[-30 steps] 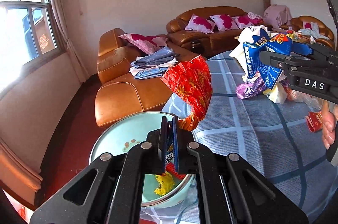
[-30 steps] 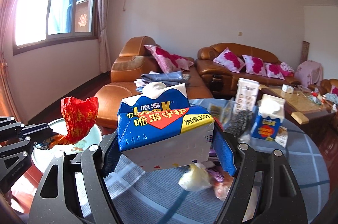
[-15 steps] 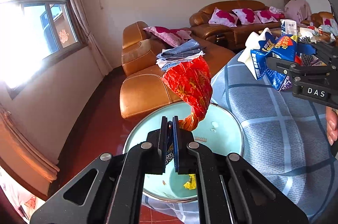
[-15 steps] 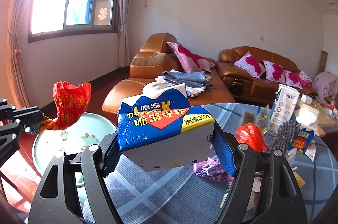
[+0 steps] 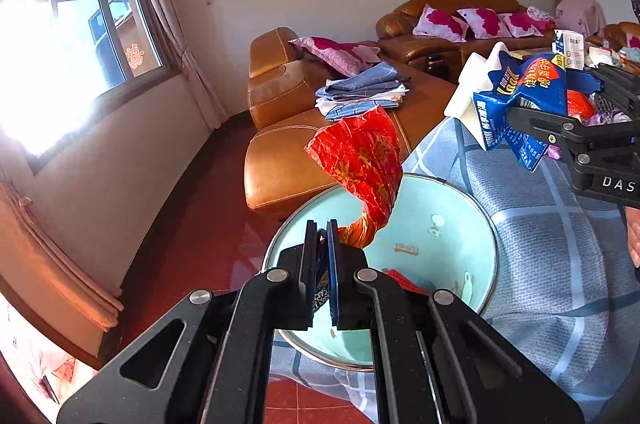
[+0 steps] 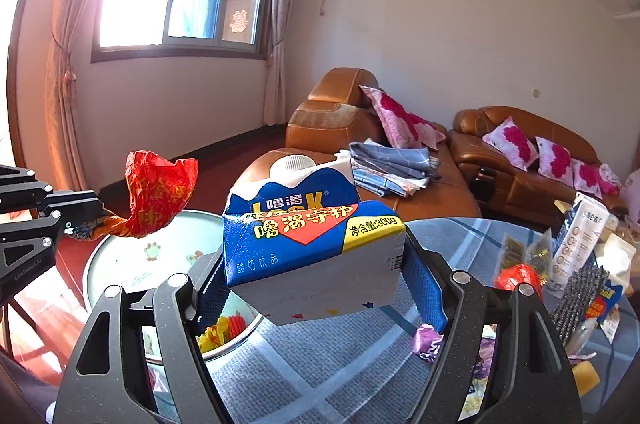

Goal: Collect trash
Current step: 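Carry the red wrapper with the left tool while the right tool carries the carton over the bin, then open the left tool to drop the wrapper while the right tool releases the carton into the bin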

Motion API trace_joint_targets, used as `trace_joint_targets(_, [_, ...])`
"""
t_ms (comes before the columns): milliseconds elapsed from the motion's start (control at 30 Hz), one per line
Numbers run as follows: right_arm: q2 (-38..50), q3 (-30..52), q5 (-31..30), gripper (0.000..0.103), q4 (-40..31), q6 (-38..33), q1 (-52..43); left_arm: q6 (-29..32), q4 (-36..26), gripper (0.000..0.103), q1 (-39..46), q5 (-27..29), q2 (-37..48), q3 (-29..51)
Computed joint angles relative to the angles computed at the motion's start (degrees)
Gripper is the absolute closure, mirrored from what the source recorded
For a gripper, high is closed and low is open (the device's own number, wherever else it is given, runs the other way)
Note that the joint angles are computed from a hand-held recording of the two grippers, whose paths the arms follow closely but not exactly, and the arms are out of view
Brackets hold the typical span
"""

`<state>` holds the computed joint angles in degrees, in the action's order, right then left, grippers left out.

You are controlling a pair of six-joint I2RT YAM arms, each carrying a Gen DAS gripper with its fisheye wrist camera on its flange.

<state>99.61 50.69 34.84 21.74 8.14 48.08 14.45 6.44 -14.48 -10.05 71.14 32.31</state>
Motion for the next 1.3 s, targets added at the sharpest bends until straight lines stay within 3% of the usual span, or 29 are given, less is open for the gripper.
trace_joint_targets(100, [0.79,0.85,-2.72,0.028,0.03,-1.34,0.06,0.21,-0.45,0.098,0.18,-0.53,0.71,0.43])
trace_joint_targets(1133, [4.11,6.60,-6.95,0.028,-6.41,-5.70,-0.27,1.73,-2.25,0.098,2.83,0.58,3.59,2.40])
trace_joint_targets(1300, [4.52,7.25,-8.04,0.025,-7.09,-6.37,-0.23,2.13,-2.70,0.090,2.57,0.84,3.86,2.45])
